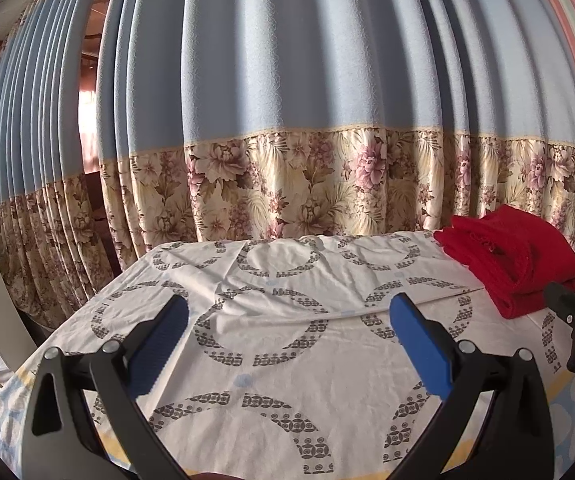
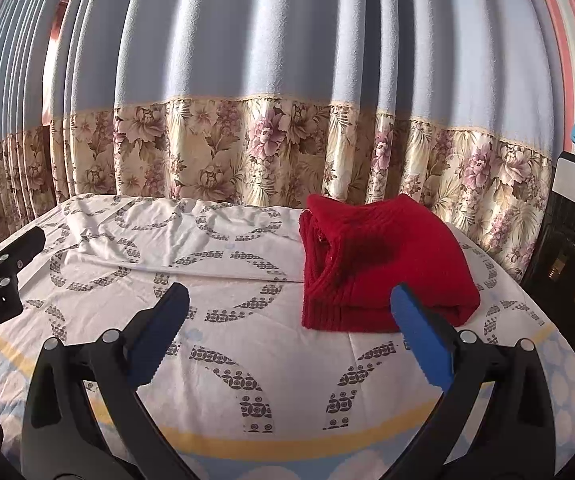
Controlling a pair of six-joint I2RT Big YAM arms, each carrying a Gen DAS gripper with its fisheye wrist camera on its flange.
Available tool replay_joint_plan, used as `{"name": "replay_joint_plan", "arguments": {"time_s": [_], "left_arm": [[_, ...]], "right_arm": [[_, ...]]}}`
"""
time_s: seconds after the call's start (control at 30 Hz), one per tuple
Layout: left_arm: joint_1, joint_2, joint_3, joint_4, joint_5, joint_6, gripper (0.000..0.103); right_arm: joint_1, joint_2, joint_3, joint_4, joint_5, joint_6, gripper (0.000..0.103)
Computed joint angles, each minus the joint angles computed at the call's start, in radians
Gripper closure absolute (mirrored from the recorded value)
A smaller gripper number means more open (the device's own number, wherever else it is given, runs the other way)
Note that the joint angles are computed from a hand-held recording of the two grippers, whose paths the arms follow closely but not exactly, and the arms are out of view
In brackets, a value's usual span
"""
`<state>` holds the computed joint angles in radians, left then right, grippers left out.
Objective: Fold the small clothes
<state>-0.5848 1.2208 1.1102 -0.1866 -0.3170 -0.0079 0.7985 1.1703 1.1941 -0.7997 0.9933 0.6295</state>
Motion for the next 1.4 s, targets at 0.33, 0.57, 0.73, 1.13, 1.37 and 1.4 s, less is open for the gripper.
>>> {"name": "replay_joint_plan", "arguments": {"time_s": [0.33,0.57,0.73,1.13,1.37,1.4], "left_arm": [[-0.001,0.002,0.001,-0.001,0.003,0.0,0.002],[-0.003,0.004,0.001,0.001,0.002,0.005,0.002],[-0.004,0.004,0.0,0.009,-0.001,0.01,0.002],[-0.001,0.001,-0.001,0.013,0.0,0.013,0.002],[0.003,0.004,0.0,0.007,0.017,0.002,0.002],[0.007,0.004,0.002,0.005,0.023,-0.008,0.002]], "right_arm": [[0.0,-0.002,-0.004,0.005,-0.003,-0.007,0.003],[-0.002,-0.009,-0.016,0.014,-0.005,-0.02,0.003],[-0.001,-0.008,-0.016,0.01,-0.005,-0.019,0.003],[-0.003,-0.009,-0.018,0.015,-0.01,-0.024,0.003],[-0.004,-0.009,-0.019,0.014,-0.012,-0.028,0.003],[-0.006,-0.012,-0.022,0.015,-0.014,-0.032,0.003]]}}
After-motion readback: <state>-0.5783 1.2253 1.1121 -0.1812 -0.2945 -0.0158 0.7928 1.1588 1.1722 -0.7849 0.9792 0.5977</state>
